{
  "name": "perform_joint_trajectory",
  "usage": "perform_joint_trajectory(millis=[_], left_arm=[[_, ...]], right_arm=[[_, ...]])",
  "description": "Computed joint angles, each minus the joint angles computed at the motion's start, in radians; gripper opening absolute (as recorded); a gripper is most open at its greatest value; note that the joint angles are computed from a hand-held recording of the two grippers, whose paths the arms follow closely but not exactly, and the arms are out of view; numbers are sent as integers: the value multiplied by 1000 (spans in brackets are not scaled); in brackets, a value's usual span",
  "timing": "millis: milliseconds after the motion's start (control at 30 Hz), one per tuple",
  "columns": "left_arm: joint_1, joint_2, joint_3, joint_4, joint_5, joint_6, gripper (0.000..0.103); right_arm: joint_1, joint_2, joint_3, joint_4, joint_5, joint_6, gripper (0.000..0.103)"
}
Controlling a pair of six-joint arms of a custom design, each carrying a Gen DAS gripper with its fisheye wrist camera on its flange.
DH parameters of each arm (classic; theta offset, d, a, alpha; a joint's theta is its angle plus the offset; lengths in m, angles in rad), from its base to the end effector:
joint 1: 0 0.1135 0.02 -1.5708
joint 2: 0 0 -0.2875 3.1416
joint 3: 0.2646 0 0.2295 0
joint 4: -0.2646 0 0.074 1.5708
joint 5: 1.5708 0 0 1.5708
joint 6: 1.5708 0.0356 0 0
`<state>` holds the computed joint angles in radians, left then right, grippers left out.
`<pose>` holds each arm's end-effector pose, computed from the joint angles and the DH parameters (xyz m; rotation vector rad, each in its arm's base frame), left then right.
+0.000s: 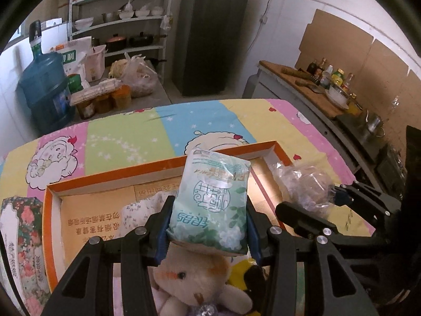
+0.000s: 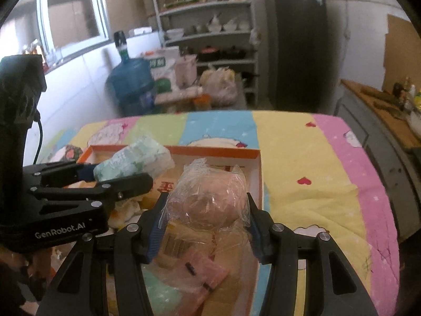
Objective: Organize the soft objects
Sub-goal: 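Lower and open the left tool to drop the wipes pack while the right tool releases the bun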
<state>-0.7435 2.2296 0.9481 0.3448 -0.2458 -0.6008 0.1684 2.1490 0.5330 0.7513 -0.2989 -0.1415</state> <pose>0.2863 -0.2515 0.0582 0.0767 2.4859 -0.2675 0.2912 0.0601 0.0481 -0.5051 2.3655 0.3756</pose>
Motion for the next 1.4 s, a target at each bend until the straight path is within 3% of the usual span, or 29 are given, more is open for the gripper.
perform_joint_trajectory(millis=[233,767,1000,1167,1400], left_arm=[[31,61,50,-31,65,3,48],[29,83,57,-17,73,-3,49],[37,71,56,-43,85,-18,57],[39,64,41,-27,92,-19,63],[35,42,7,0,92,-14,70]], right_arm=[[6,39,69,-102,-5,-51,55],[9,53,127,-216,-20,-88,55],[1,56,160,-274,-66,-107,58],[4,46,137,-242,-53,-100,66],[-11,38,114,-219,-85,-96,68]])
